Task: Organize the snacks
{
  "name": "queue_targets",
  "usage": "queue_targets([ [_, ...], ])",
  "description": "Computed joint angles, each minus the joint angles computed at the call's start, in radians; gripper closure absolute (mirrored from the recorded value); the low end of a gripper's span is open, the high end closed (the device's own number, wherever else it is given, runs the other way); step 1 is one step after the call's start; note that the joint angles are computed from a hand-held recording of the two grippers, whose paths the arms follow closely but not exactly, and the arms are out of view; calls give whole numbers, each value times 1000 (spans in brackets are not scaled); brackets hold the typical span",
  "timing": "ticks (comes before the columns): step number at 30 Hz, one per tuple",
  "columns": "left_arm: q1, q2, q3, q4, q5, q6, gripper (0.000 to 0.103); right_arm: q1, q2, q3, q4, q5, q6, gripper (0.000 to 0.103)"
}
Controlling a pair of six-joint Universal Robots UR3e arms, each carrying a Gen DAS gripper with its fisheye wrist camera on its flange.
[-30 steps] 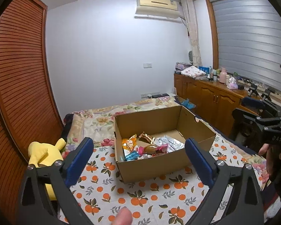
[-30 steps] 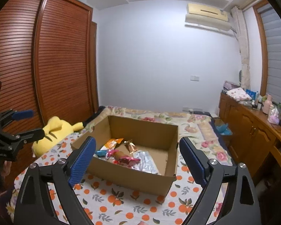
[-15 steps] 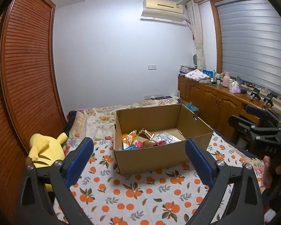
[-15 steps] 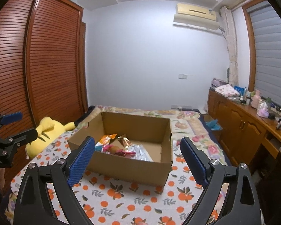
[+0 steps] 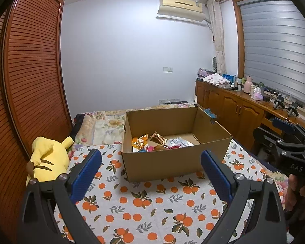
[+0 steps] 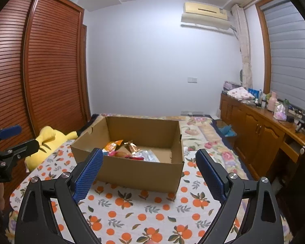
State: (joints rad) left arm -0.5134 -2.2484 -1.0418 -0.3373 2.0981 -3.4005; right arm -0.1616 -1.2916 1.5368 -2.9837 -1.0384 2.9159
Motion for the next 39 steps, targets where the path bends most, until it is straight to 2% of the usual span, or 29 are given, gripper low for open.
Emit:
queue_targets([
  [39,17,6,-64,39,-13,-18,4,-15,-3,66,-50,-8,0,9],
])
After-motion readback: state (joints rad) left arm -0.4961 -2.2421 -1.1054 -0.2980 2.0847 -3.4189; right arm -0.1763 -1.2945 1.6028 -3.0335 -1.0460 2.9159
